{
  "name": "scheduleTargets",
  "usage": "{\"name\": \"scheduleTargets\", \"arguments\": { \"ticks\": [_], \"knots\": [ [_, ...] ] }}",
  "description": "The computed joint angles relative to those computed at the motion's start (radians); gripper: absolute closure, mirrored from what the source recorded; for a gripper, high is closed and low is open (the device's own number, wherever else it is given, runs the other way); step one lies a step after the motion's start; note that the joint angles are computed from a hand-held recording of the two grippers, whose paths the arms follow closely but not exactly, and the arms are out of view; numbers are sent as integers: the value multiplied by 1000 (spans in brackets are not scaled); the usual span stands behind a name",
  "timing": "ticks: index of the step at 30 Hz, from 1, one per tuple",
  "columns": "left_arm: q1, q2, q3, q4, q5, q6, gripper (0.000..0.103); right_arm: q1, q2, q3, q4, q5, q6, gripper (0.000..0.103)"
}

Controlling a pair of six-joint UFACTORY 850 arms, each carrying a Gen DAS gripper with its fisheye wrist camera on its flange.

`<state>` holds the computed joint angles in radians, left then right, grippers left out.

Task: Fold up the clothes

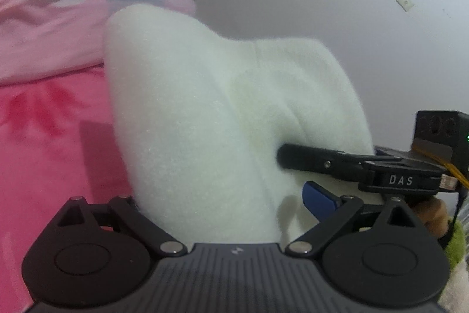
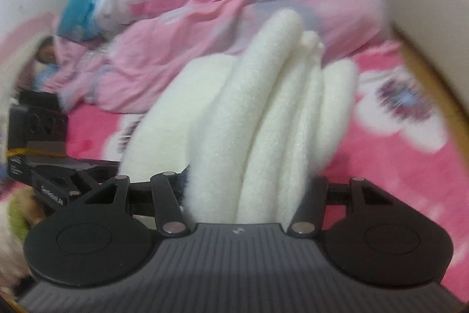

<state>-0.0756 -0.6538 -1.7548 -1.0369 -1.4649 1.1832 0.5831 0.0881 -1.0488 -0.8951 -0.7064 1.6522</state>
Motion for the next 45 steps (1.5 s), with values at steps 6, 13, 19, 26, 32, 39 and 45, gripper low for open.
{"name": "scheduleTargets", "arguments": {
  "ticks": [6,13,19,26,32,39,45],
  "knots": [
    [-111,-60,-44,-79,88,-35,7,-141,24,39,-14,-33,-241,49],
    [-215,-158,-110,-117,186,-99,10,-280,-23,63,-48,-57,-343,51],
    [-257,-217,-115,-140,258,-95,11,-373,-35,145,-138,41,-268,51],
    [-265,-234,-63,-186,269,6,8,-431,-39,247,-371,143,6,48],
    [-268,-261,-109,-181,266,-64,7,-441,-16,286,-482,138,264,36],
    [-259,-283,-146,-155,240,-132,6,-397,37,303,-605,-67,515,17],
    [-213,-291,-179,-193,195,-118,6,-301,218,393,-571,-167,1019,17]
  ]
}}
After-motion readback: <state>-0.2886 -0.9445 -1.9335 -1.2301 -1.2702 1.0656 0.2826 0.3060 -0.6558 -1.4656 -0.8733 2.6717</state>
